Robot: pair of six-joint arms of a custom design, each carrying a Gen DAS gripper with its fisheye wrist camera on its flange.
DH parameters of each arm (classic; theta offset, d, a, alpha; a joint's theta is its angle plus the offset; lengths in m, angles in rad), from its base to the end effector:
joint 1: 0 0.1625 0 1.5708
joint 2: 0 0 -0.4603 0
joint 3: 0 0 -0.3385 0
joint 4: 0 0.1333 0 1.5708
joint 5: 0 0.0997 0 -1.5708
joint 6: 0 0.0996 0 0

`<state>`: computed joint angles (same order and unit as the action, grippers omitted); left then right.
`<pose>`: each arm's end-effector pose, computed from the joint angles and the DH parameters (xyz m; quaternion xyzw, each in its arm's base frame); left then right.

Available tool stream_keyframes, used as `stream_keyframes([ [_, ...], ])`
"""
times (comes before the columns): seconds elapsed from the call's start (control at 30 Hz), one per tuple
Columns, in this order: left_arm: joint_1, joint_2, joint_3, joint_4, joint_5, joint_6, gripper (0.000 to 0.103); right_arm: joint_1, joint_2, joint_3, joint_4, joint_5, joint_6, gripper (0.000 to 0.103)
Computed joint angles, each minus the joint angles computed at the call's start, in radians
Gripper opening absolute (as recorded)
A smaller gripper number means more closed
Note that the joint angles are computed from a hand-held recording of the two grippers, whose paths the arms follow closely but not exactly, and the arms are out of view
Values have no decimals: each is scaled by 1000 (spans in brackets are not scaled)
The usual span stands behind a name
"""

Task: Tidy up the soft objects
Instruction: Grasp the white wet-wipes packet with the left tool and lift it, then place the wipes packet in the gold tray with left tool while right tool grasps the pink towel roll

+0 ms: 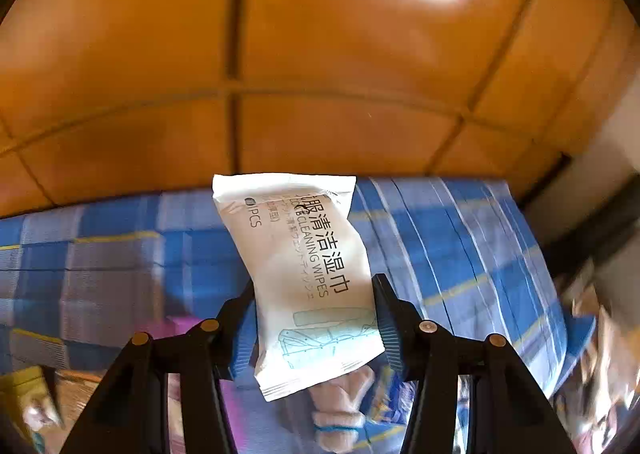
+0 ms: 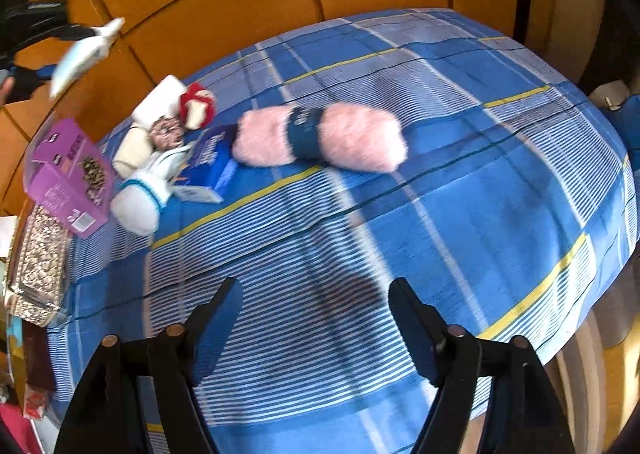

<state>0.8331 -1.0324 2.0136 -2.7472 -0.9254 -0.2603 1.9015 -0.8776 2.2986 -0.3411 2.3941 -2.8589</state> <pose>-0.2185 -0.5277 0.2176 0.1931 0.9244 -0.2322 0.2329 0.1507 -0.2534 0.0751 -0.0759 -0.8911 0.3295 0.3028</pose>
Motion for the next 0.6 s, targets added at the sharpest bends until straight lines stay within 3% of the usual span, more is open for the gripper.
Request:
stream_keyframes([
  [0.2,46,-120,-7,-12,92,35,53,-64,-94,11,-27,-20,-200,73],
  [0.33,93,-219,28,-8,116,38,53,-81,-109,-54,12,12,-417,73],
  [0.6,210,-462,135,40,121,-8,53,-116,-19,-252,218,15,-649,74],
])
